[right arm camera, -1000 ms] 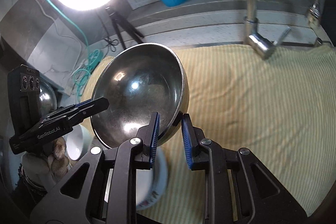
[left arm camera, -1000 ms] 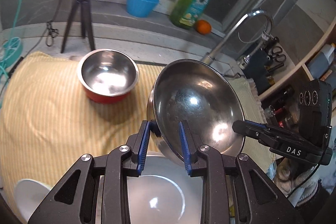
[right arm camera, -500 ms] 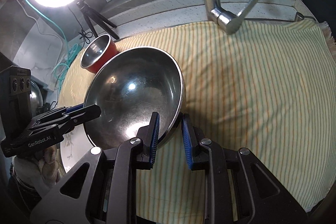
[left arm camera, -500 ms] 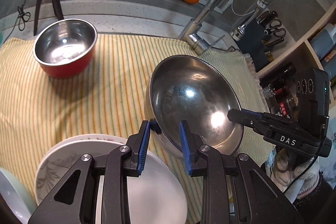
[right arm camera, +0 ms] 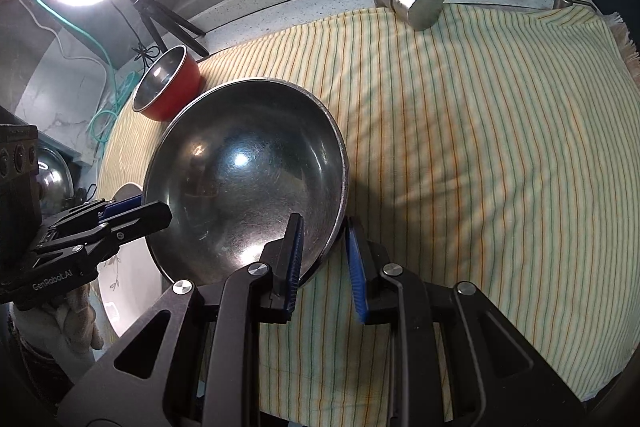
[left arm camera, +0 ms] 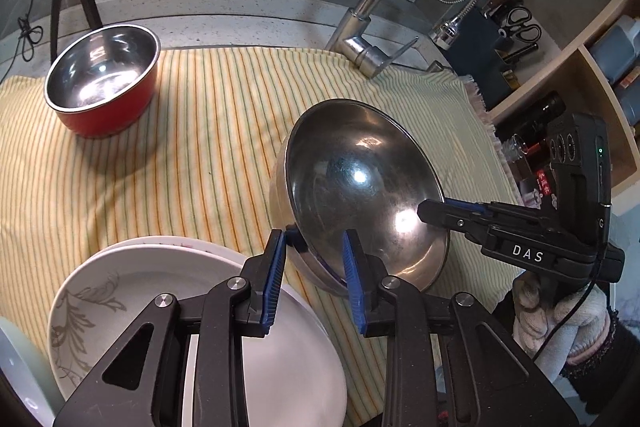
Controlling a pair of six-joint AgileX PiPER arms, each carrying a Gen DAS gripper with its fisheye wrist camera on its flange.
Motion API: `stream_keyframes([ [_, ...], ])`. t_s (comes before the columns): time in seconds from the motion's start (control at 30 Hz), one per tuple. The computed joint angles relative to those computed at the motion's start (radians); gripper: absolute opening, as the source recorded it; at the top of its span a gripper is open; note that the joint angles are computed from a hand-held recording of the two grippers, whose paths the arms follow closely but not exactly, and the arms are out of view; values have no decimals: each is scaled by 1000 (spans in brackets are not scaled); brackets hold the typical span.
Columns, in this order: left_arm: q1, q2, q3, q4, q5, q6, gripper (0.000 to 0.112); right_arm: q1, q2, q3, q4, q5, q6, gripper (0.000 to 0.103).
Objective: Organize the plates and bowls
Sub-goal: 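Carry the steel bowl toward the faucet, set it down, open both tools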
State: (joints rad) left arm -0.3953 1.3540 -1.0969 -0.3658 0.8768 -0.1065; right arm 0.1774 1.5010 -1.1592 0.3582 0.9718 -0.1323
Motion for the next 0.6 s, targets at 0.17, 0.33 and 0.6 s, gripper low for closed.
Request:
stream_keyframes([
  [0.17, -4, -14, 0, 25, 3, -18, 35, 16, -27, 12, -30, -27, 32, 66],
  [0.33, -1, -46, 5, 54, 4, -36, 59, 18, -49, 13, -48, -36, 63, 74],
  [0.6, 63, -105, 28, 41, 35, -19, 63, 7, -92, 7, -26, -41, 94, 82],
])
